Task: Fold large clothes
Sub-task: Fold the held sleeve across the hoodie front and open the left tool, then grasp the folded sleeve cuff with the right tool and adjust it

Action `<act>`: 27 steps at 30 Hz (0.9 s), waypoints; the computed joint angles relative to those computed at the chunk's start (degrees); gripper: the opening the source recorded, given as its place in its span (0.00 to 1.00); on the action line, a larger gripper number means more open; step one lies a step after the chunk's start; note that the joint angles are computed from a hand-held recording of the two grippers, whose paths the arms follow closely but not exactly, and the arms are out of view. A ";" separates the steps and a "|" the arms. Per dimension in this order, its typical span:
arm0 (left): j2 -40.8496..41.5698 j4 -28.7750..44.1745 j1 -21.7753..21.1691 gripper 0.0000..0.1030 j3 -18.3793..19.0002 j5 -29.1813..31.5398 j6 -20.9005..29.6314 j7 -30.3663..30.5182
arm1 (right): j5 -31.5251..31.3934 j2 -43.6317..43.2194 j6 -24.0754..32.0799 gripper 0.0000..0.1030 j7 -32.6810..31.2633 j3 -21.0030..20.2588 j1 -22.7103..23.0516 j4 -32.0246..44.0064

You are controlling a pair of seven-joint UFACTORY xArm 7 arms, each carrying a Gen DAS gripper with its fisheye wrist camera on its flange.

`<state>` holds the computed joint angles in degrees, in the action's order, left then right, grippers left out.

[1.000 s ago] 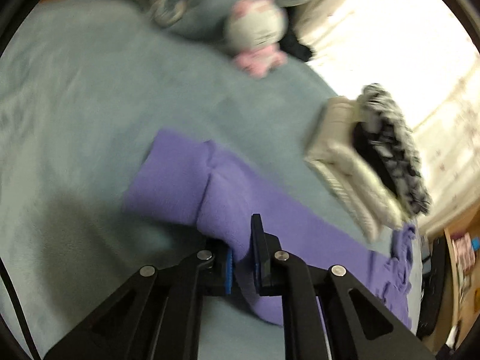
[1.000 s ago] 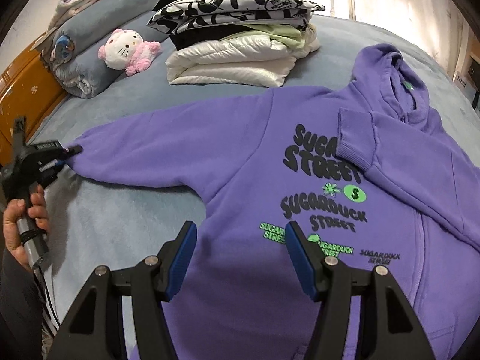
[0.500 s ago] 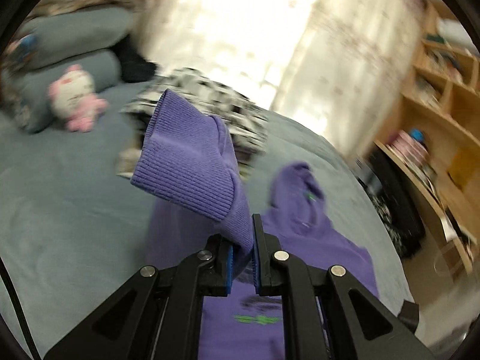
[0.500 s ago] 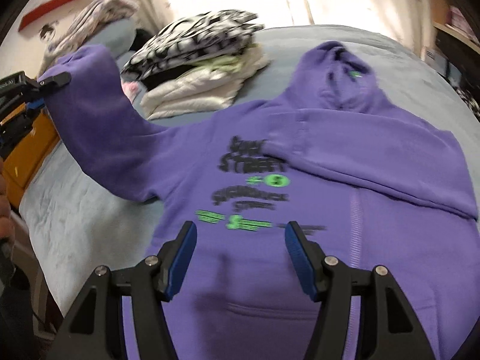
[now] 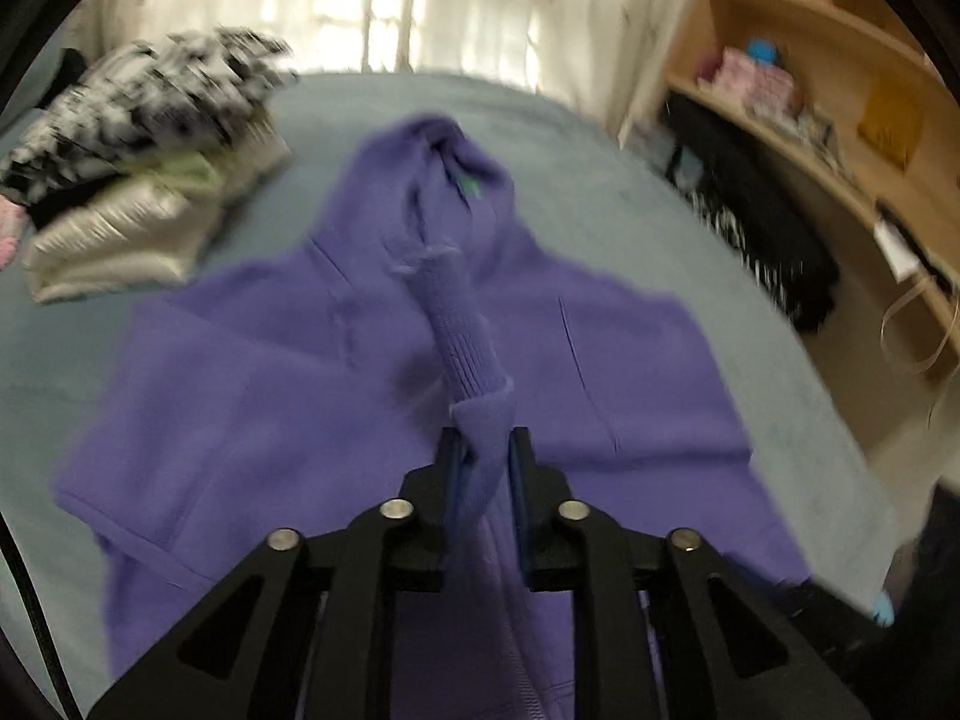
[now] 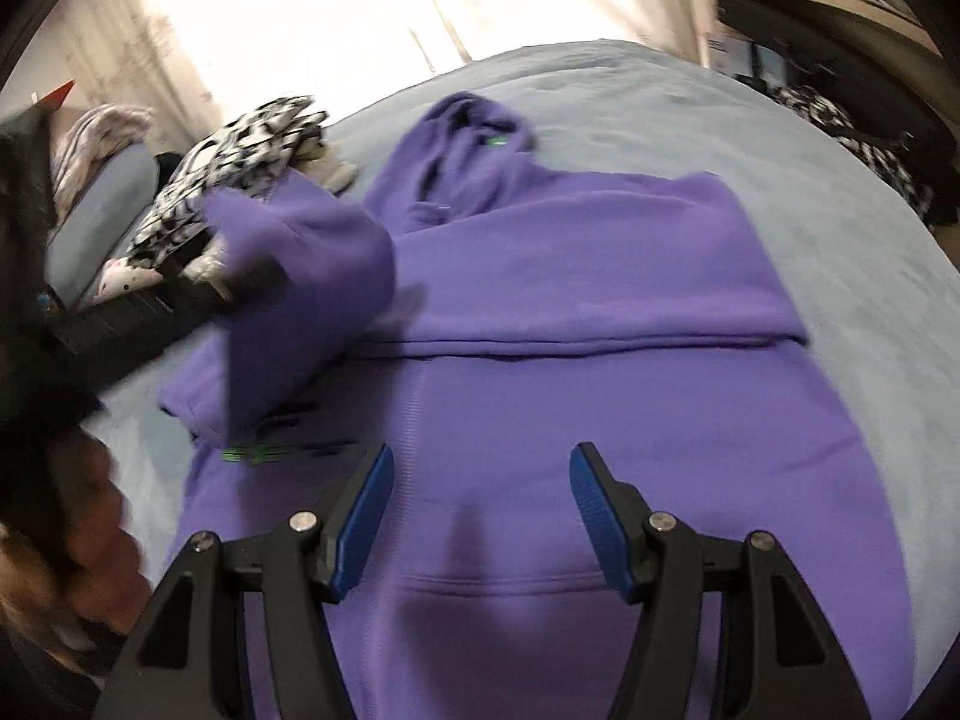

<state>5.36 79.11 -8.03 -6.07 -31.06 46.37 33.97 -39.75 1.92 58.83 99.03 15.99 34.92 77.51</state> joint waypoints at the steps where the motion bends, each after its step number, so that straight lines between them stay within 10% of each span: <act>1: -0.24 -1.17 -0.32 0.25 -0.22 0.60 -0.30 0.10 | 0.34 -0.97 -0.59 0.60 0.46 -0.12 -0.14 -1.36; 5: -2.15 -4.57 -1.46 0.59 -0.51 2.66 -1.32 -0.91 | 1.66 -3.76 -3.22 0.60 1.26 0.27 -1.55 -5.69; 17: -9.40 -6.39 1.73 0.76 4.23 -1.98 0.42 1.26 | 3.67 -6.16 -16.59 0.62 0.79 0.96 -5.82 -10.58; 27: -9.43 -9.81 6.15 0.77 7.37 5.80 -1.39 -4.05 | 8.78 -5.40 -21.21 0.66 -1.22 -0.76 -8.56 -12.41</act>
<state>-4.07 69.30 -1.88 1.31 -25.26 44.99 29.92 -30.97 -3.48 37.63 97.82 15.24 26.36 65.10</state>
